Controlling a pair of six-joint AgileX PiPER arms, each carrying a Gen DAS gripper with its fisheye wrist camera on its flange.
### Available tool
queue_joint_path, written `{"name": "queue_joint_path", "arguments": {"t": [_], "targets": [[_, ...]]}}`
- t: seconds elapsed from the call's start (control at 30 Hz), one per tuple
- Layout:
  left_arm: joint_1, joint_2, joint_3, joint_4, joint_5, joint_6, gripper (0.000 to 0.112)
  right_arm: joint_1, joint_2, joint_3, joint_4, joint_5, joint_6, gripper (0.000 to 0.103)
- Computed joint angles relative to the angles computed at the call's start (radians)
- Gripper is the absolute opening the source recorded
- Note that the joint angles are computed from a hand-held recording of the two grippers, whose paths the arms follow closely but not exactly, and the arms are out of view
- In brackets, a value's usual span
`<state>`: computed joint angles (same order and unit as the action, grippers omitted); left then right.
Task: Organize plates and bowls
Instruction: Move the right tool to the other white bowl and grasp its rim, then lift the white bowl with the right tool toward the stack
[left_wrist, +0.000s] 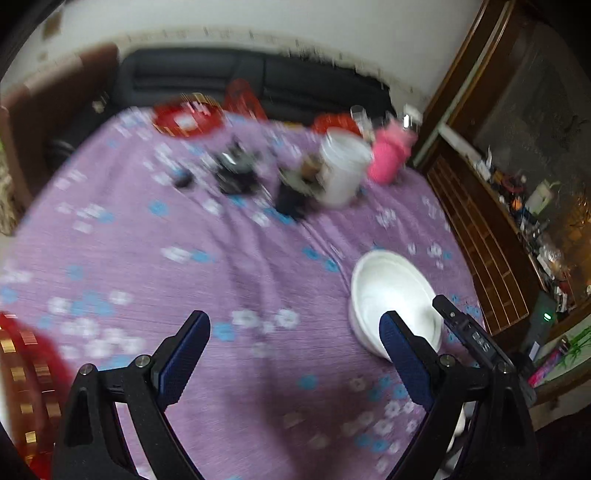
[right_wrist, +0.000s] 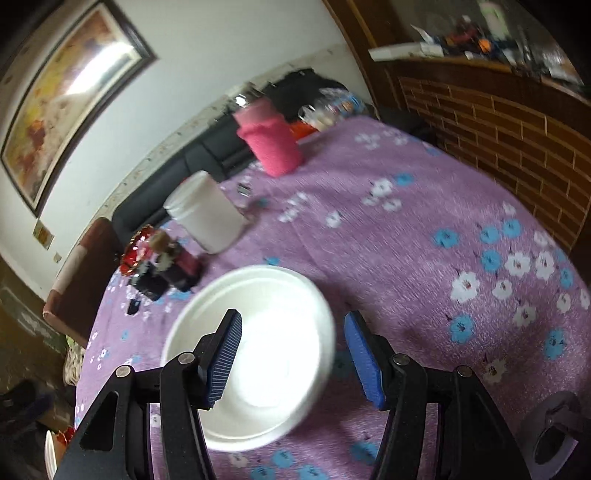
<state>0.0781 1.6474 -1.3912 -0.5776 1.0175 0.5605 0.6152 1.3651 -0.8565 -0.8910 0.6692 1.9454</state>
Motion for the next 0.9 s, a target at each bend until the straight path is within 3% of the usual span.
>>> {"name": "queue_joint_path", "arguments": {"t": [0.17, 0.23, 0.33, 0.67, 0.9], "targets": [[-0.174, 0.146, -0.069, 0.068, -0.076, -0.126, 0.092, -0.071, 0.033, 0.022, 0.092, -0.133, -0.079, 0.051], [-0.214, 0.197, -0.107, 0.095, -0.084, -0.168, 0.092, -0.087, 0.056, 0.014, 0.136, -0.148, -0.123, 0.039], [-0.245, 0.274, -0.164, 0.105, -0.069, -0.209, 0.089, -0.105, 0.079, 0.006, 0.181, -0.164, -0.165, 0.032], [-0.288, 0.384, -0.235, 0.121, -0.026, -0.217, 0.036, -0.116, 0.114, -0.019, 0.262, -0.161, -0.247, 0.029], [-0.296, 0.375, -0.210, 0.115, -0.028, -0.180, 0.012, -0.104, 0.125, -0.034, 0.266, -0.166, -0.262, 0.017]]}}
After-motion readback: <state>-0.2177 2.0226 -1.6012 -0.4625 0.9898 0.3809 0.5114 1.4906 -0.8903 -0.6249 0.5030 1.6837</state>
